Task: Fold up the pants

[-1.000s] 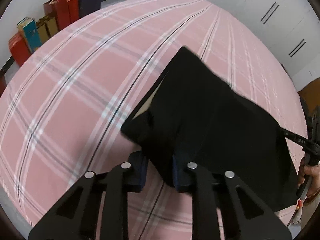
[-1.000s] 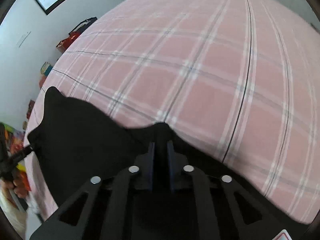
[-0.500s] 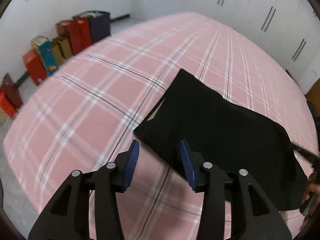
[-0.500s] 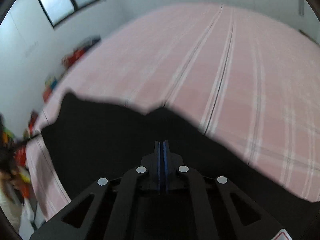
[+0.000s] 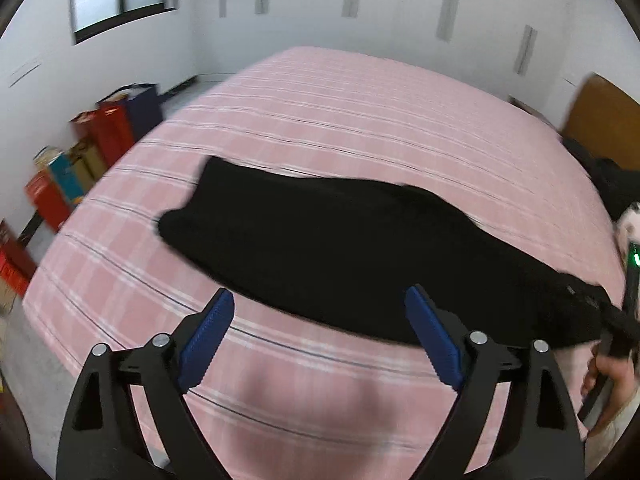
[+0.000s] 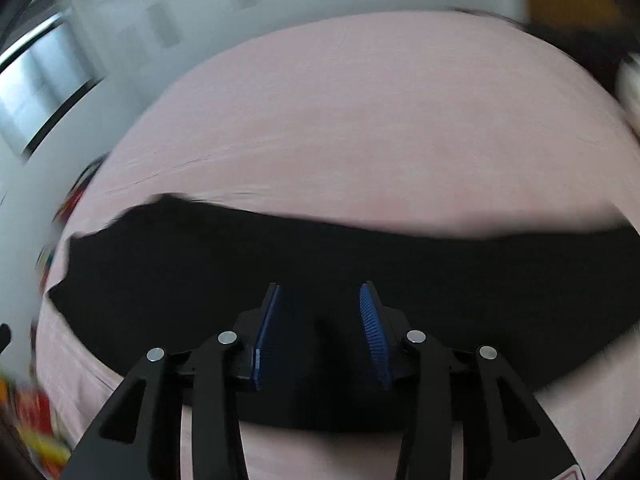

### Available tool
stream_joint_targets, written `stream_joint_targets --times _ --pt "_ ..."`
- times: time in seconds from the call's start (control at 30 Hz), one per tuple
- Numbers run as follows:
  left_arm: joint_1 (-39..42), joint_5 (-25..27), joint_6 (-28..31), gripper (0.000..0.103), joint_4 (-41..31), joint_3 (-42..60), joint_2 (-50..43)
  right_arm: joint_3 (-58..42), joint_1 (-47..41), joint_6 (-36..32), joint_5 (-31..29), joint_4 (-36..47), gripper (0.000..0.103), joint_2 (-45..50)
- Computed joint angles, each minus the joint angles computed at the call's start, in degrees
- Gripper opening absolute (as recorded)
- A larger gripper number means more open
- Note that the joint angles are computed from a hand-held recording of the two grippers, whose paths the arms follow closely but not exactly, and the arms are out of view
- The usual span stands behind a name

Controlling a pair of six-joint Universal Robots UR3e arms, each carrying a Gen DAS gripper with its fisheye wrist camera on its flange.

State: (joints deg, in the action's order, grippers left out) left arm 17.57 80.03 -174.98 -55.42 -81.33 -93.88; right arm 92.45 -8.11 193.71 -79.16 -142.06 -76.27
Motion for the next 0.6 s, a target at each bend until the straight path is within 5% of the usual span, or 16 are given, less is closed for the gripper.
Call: stream_joint_targets --times 0.17,0.27,0.47,0.53,0.6 --pt "-8.34 1.35 -4.79 0.09 -5.36 -0.25 1.67 23.13 -28.55 -8.09 8.7 4.16 0.042 -20.77" --pt "-12.51 2.41 -8.55 0.09 -8.98 0.96 1.89 24.46 -37.64 -12.94 10.04 4.58 0.042 -18.98" --pt "-20.23 10.83 -12.37 0.091 -12.16 4.75 0.92 20.19 -41.51 -16.84 17.52 4.94 0.045 -9.39" --pt "-22.05 13.32 -13.23 0.092 -13.69 7.14 -0.35 15.81 -39.82 -21.21 17.07 7.29 0.016 -6.28" --pt "-23.35 14.7 -13.91 0.092 -16.04 11.01 -2.11 10.94 -39.26 -23.25 17.1 8.21 0.01 -5.15"
